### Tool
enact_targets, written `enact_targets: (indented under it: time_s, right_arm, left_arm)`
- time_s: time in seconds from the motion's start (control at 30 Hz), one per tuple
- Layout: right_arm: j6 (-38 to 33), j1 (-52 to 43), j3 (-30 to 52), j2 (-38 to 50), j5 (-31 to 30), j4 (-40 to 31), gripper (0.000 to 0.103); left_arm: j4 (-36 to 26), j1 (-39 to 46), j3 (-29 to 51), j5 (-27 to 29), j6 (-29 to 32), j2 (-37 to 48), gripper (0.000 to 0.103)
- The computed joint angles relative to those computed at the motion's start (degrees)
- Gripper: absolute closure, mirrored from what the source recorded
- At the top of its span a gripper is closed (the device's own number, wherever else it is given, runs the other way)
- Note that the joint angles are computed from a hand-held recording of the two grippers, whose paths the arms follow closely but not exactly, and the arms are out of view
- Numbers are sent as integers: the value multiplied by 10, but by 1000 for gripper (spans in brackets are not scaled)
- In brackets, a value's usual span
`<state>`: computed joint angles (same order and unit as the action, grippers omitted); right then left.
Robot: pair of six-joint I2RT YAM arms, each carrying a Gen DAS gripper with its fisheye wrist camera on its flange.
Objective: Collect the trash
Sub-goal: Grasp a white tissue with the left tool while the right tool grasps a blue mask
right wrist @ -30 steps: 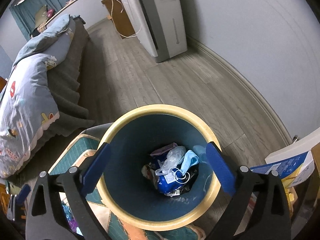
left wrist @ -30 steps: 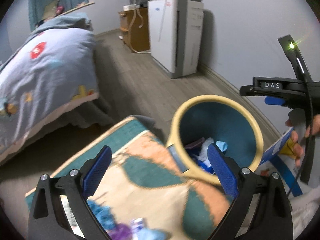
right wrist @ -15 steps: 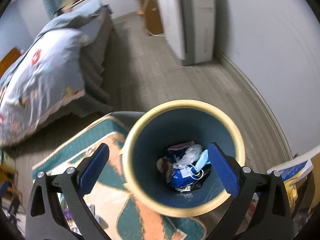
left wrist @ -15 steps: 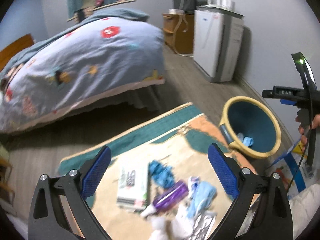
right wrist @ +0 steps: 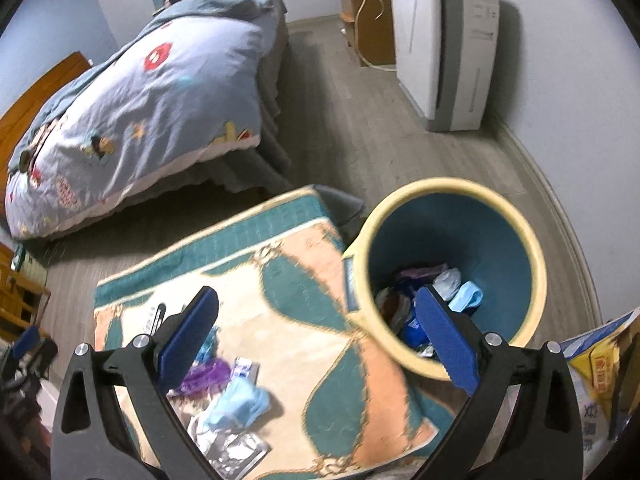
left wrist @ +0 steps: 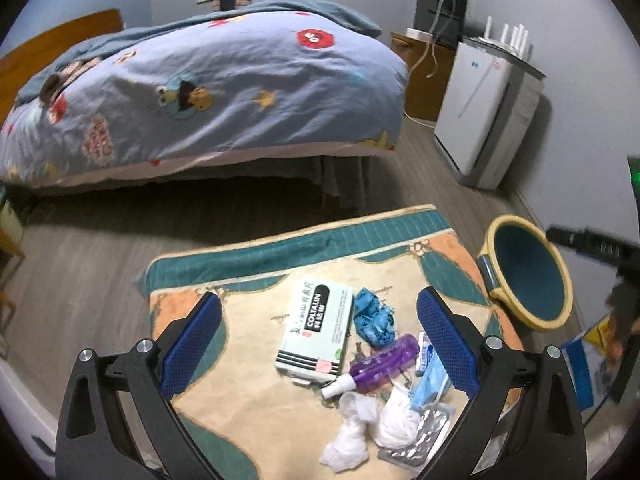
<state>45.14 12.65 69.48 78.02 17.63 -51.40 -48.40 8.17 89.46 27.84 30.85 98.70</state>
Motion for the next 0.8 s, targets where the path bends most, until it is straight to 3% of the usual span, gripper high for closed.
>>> enact_targets:
  time_s: [0.17,0.33,0.57,0.67,0.73,0.8]
  right_arm:
    - [49,25,-17,34,-27,2,6]
    - [115,53,-60,57,-82,50,6]
    - [136,93,-86,144,-151,117,7]
    - [145,92,-109,153,-193,160,40]
    - [149,90,-116,154,-215,173,73]
    - [148,86,-116,143,-221,174,77]
  left_arm:
    - [9,9,12,-15,-6,17,6]
    - [-8,16,39,-31,-28,48,6]
    - [-8,5,31,-63,-19,59,6]
    - [-3,-4,20,-76,-4,57,6]
    - [-4,-7,16,-79,6,57,6]
    - [-7,-11,11,-82,13,55,6]
